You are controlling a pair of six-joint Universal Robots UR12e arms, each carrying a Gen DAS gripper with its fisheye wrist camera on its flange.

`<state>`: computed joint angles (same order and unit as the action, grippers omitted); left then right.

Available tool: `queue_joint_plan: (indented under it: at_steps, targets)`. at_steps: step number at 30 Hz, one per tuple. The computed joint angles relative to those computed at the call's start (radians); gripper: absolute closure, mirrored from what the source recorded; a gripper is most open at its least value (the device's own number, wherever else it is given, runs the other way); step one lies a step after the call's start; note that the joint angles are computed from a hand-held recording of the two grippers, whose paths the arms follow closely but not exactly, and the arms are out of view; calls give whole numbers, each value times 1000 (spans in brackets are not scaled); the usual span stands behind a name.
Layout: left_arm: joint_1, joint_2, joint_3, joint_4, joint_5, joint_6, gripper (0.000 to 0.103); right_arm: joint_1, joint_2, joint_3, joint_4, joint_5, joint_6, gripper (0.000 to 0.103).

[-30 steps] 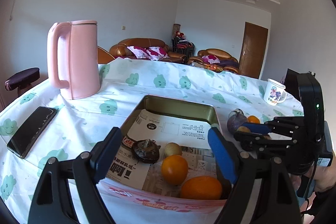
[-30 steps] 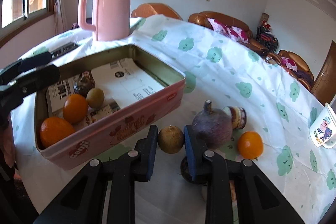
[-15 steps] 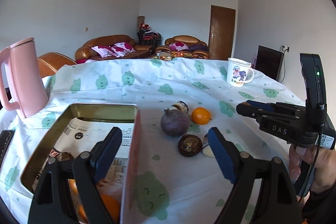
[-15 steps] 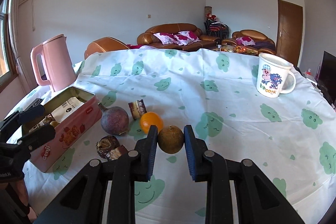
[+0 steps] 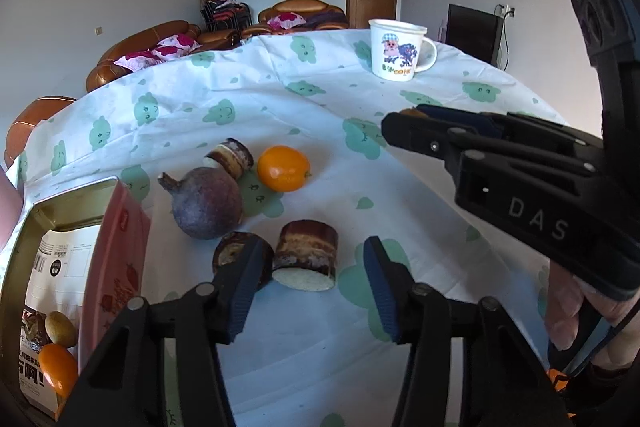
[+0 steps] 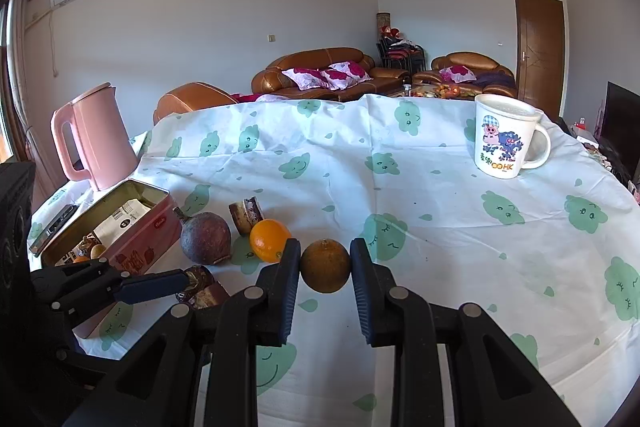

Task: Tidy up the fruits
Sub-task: 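Grasp another brown kiwi from the table with the right tool, then grasp the brown-topped cylindrical cake with the left tool and lift it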

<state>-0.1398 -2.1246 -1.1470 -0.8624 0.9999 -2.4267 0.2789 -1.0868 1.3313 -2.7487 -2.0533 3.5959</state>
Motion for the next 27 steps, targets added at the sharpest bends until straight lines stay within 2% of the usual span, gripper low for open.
queue_joint_plan:
  at_steps: [3, 4, 5, 6, 9, 15, 17, 27]
  targets:
    - [-17, 3, -7, 22, 58, 24, 53, -1, 0, 0, 0, 3, -1, 76]
    - [-21, 3, -9, 26, 68, 29, 56, -2, -1, 2, -3, 4, -1, 76]
    - [-22, 3, -9, 29, 73, 26, 65, -2, -1, 4, -8, 5, 0, 76]
    - [-20, 2, -7, 23, 66, 27, 65, -2, -2, 5, -13, 5, 0, 76]
    - [-9, 0, 3, -7, 24, 22, 66, -1, -2, 8, -24, 1, -2, 76]
    - [17, 7, -23, 12, -86, -24, 66, 4, -2, 14, -61, -12, -21, 76]
    - [24, 12, -41, 64, -109, -59, 66, 5, -2, 17, -76, -13, -29, 76]
    - [51, 14, -77, 210, -202, -170, 66, 9, -3, 30, -138, -19, -50, 76]
